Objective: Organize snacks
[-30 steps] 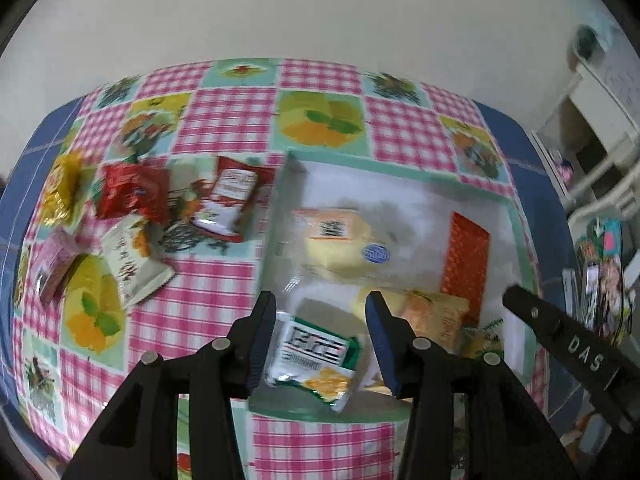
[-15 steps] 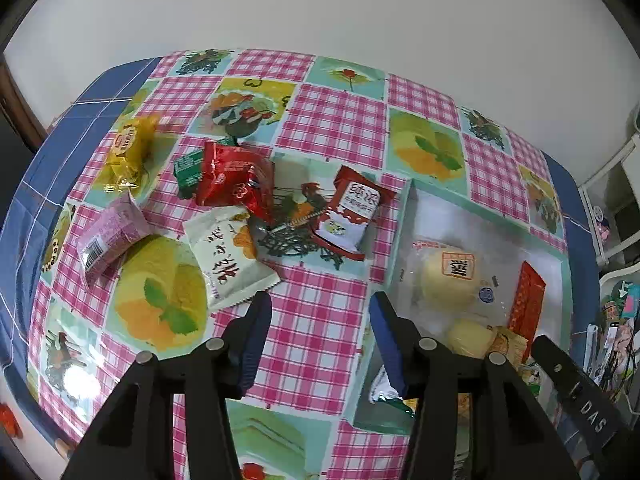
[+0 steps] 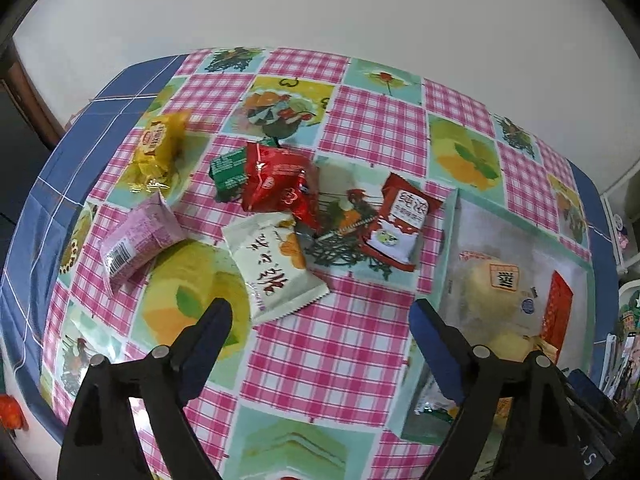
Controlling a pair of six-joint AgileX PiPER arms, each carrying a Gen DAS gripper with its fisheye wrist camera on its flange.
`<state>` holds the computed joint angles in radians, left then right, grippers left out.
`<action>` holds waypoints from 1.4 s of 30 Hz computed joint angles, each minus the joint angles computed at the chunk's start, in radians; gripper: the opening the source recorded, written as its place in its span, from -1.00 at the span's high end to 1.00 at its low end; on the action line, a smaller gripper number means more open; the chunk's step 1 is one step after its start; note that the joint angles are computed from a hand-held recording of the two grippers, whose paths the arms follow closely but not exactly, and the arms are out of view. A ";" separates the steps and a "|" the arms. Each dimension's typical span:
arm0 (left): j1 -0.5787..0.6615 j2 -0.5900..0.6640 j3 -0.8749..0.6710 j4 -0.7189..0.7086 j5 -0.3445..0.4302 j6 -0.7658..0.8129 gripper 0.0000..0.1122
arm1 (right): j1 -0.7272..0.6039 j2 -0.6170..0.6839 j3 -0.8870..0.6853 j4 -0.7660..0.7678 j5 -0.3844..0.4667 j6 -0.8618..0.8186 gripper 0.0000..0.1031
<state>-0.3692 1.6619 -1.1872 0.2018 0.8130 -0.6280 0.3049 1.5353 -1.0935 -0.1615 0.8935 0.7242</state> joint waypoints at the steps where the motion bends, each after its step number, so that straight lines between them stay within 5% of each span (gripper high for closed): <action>1: 0.002 -0.001 0.001 0.006 0.000 -0.001 -0.67 | 0.005 0.005 -0.004 -0.003 0.002 0.004 -0.87; 3: 0.008 -0.004 0.004 0.022 -0.001 -0.004 -0.70 | 0.019 0.014 -0.012 -0.017 0.006 0.022 -1.00; 30: 0.380 -0.089 0.083 -0.071 -0.072 0.198 -0.77 | 0.317 0.211 -0.220 -0.101 -0.031 0.160 -1.00; 42: 0.581 -0.066 0.087 -0.206 -0.104 0.384 -0.77 | 0.358 0.339 -0.311 0.046 -0.106 0.078 -1.00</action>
<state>0.2113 1.5955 -1.1003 -0.0039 0.7085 -0.2435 0.6628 1.8740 -1.4042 -0.1156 0.7870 0.8020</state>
